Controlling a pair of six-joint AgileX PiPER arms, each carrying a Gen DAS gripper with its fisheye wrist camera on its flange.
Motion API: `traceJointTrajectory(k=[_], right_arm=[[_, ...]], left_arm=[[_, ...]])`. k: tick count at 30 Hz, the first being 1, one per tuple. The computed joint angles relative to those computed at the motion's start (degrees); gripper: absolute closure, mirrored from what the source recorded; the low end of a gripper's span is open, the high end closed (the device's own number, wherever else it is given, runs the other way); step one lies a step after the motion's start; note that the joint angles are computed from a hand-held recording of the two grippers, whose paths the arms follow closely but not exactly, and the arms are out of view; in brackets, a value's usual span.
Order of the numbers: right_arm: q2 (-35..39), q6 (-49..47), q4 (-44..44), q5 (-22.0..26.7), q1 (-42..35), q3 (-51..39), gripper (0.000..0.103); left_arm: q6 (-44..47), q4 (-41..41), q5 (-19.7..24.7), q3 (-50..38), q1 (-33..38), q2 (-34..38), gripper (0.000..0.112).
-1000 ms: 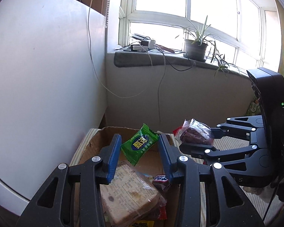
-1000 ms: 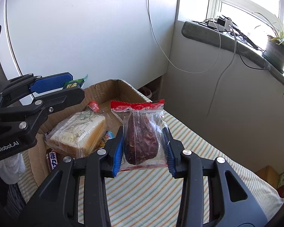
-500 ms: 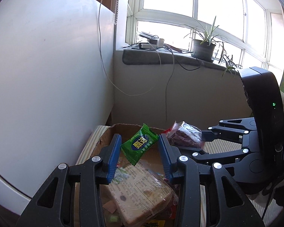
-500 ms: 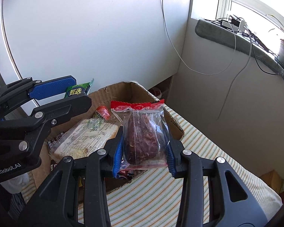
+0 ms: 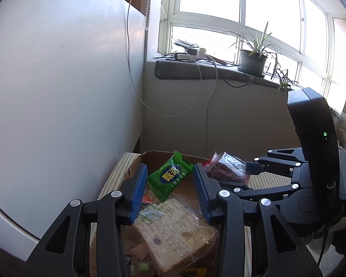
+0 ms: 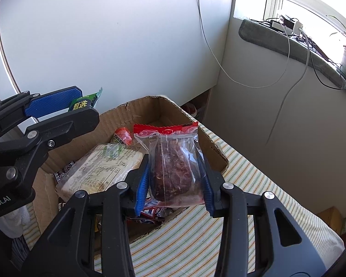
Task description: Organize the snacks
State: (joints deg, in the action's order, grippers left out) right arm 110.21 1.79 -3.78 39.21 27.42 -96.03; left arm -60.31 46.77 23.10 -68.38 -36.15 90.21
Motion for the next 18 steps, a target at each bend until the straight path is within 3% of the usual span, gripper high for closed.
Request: traceJointTrajectory(k=[3, 7, 12, 14, 18], right_arm=[[0.0, 0.8, -1.2, -0.1, 0.3, 0.1, 0.060], [-0.9, 2.1, -3.3, -1.3, 0.7, 1.3, 0.039], [-0.9, 2.0, -4.4, -0.5, 1.0, 1.3, 0.039], [-0.8, 2.4, -5.5, -0.2, 1.4, 1.4, 0.039], [-0.8, 3.3, -6.1, -0.2, 1.7, 1.7, 0.038]], left_arm=[[-1.3, 1.3, 0.6, 0.1, -0.3, 0.0, 0.071], [-2.9, 2.7, 1.3, 0.2, -0.3, 0.0, 0.068], [-4.3, 3.9, 1.6, 0.6, -0.3, -0.5, 0.056], [-5.4, 5.0, 1.6, 1.1, -0.3, -0.8, 0.045], [-5.5, 5.0, 2.1, 1.2, -0.4, -1.1, 0.044]])
